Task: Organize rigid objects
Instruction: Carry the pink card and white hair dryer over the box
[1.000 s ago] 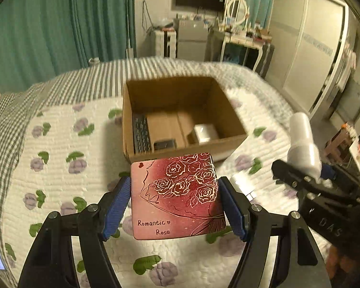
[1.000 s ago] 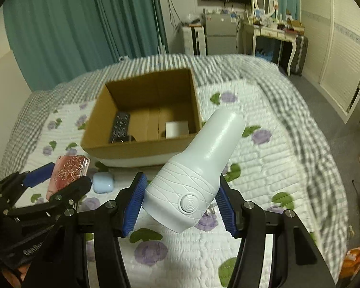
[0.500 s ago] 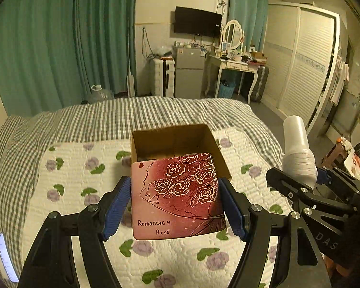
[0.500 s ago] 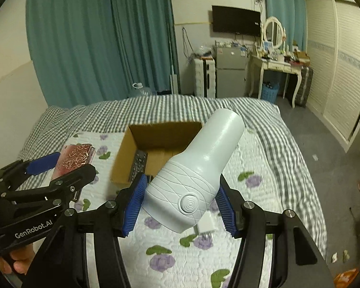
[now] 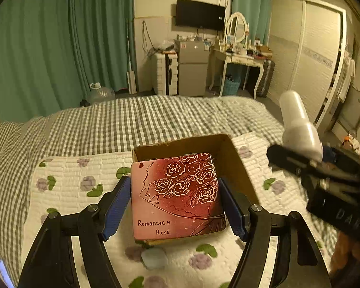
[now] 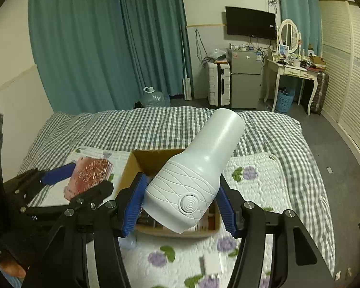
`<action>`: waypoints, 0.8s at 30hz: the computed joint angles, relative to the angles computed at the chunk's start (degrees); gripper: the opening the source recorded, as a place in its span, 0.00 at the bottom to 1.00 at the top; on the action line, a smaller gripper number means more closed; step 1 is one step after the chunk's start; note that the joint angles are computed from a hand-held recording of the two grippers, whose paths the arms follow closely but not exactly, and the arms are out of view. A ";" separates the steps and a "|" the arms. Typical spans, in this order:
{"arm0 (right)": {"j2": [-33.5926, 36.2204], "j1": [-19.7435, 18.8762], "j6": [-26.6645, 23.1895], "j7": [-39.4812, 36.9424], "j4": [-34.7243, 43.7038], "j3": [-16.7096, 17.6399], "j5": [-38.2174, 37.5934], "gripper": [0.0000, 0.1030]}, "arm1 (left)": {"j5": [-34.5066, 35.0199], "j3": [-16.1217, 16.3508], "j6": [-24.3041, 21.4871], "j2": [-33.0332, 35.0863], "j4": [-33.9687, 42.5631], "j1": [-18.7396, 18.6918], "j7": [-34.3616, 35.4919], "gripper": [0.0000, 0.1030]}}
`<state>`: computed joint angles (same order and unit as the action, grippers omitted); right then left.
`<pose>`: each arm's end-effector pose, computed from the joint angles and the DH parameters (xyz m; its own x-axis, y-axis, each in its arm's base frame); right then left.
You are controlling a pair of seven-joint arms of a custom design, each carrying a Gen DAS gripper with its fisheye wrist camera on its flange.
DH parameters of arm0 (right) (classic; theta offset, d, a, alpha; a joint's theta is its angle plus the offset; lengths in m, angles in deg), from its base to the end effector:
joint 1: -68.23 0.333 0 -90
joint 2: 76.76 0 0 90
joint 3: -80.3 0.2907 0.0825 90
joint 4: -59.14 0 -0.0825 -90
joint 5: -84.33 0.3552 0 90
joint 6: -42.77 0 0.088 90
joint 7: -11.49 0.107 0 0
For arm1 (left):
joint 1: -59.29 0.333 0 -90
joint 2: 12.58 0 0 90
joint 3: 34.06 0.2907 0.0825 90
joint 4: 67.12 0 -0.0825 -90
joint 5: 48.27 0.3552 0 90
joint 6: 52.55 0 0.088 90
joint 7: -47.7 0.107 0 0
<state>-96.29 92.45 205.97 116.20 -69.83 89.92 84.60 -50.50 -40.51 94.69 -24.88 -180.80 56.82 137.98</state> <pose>0.3952 0.2771 0.5993 0.4084 -0.8997 -0.1541 -0.5982 -0.1363 -0.7896 0.5145 -0.0860 0.6333 -0.1482 -0.9889 0.0107 -0.6907 0.0958 -0.7167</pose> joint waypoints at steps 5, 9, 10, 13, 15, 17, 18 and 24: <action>9.16 -0.11 0.62 -2.01 6.41 -0.88 0.21 0.55 | 1.37 -0.34 -0.10 7.22 3.58 0.23 0.58 0.71; 15.73 0.73 1.05 -6.13 10.33 -1.74 3.76 0.55 | 4.02 -0.81 -0.29 12.60 6.88 0.23 -0.92 0.71; 17.77 0.84 1.15 -7.39 11.50 -1.83 5.08 0.55 | 4.40 -0.84 -0.37 13.59 7.48 0.20 -0.96 0.71; 21.66 0.61 0.74 -9.89 13.90 -1.52 8.34 0.55 | 5.07 -0.80 -0.51 16.28 9.19 0.19 -0.83 0.71; 23.45 0.47 0.68 -10.02 15.23 -1.48 7.25 0.55 | 5.31 -0.84 -0.51 17.55 9.88 0.11 -0.59 0.71; 25.14 0.70 0.99 -8.30 16.21 -1.73 4.10 0.55 | 5.96 -0.84 -0.88 18.73 10.58 -0.09 -0.88 0.72; 25.68 0.63 1.13 -8.05 16.44 -1.70 3.82 0.55 | 6.11 -0.84 -0.92 19.06 10.67 -0.15 -1.01 0.72; 27.31 1.47 2.69 -2.73 15.91 -2.93 -1.76 0.55 | 7.07 -0.75 -0.17 19.89 9.81 -0.42 -2.62 0.72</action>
<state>-68.99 93.91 208.65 113.47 -53.92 87.00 82.84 -43.43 -41.26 94.52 -4.98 -171.00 56.40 135.36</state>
